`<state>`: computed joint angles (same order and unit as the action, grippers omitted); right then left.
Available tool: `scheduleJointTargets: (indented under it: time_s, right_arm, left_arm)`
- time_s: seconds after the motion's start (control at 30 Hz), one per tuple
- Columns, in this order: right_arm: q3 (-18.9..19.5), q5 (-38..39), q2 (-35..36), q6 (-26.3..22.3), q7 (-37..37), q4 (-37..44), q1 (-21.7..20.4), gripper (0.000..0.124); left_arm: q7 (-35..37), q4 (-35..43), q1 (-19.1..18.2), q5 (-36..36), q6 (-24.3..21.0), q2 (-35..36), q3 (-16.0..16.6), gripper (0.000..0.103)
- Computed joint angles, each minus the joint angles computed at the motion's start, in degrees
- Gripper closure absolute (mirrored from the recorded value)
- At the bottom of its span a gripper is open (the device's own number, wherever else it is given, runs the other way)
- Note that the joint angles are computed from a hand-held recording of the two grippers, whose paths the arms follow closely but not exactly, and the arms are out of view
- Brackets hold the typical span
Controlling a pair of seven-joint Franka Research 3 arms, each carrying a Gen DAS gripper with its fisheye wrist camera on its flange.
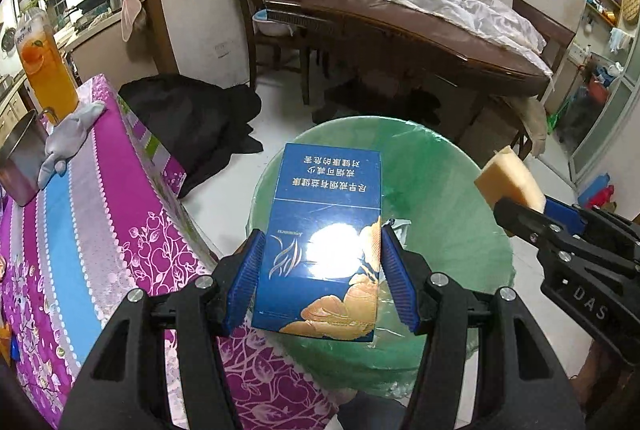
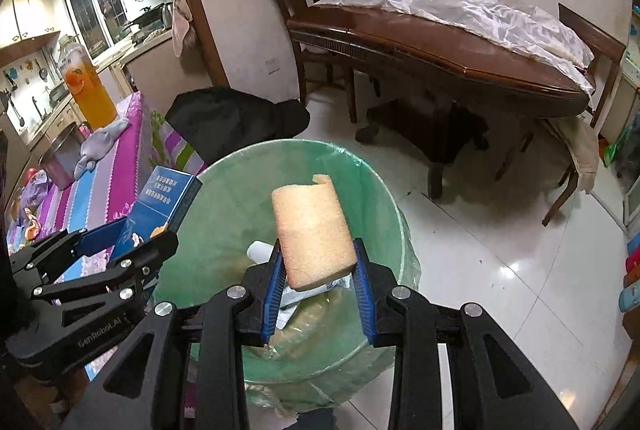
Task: Collect trash
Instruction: 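Carry the cigarette box and sponge with both grippers over the green bin, then open both grippers to drop the box and sponge into the bin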
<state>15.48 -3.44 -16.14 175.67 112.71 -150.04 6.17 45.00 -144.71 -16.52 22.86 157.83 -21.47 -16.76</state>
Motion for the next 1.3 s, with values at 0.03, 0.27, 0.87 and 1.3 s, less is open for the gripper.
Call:
scheduleJointTargets:
  time_s: [0.03,0.27,0.87,1.3]
  right_arm:
    - [-0.55,0.29,0.61,0.24,-0.51,0.16,0.47,0.091]
    - [-0.84,0.11,2.51,0.26,-0.88,1.15,0.83,0.091]
    - [2.84,-8.26,3.69,1.98,5.63,2.16,-4.76,0.051]
    - [3.30,-7.52,2.29,2.78,5.99,0.85,-5.56,0.051]
  left_arm:
    - [0.00,0.13,0.02,-0.01,-0.07,0.16,0.01,0.048]
    - [-0.70,1.40,0.41,0.64,-0.38,1.78,-0.37,0.048]
    - [-4.65,3.98,1.64,4.39,-2.01,4.58,-1.08,0.039]
    - [-4.49,3.55,0.93,4.46,-1.88,4.42,-0.24,0.038]
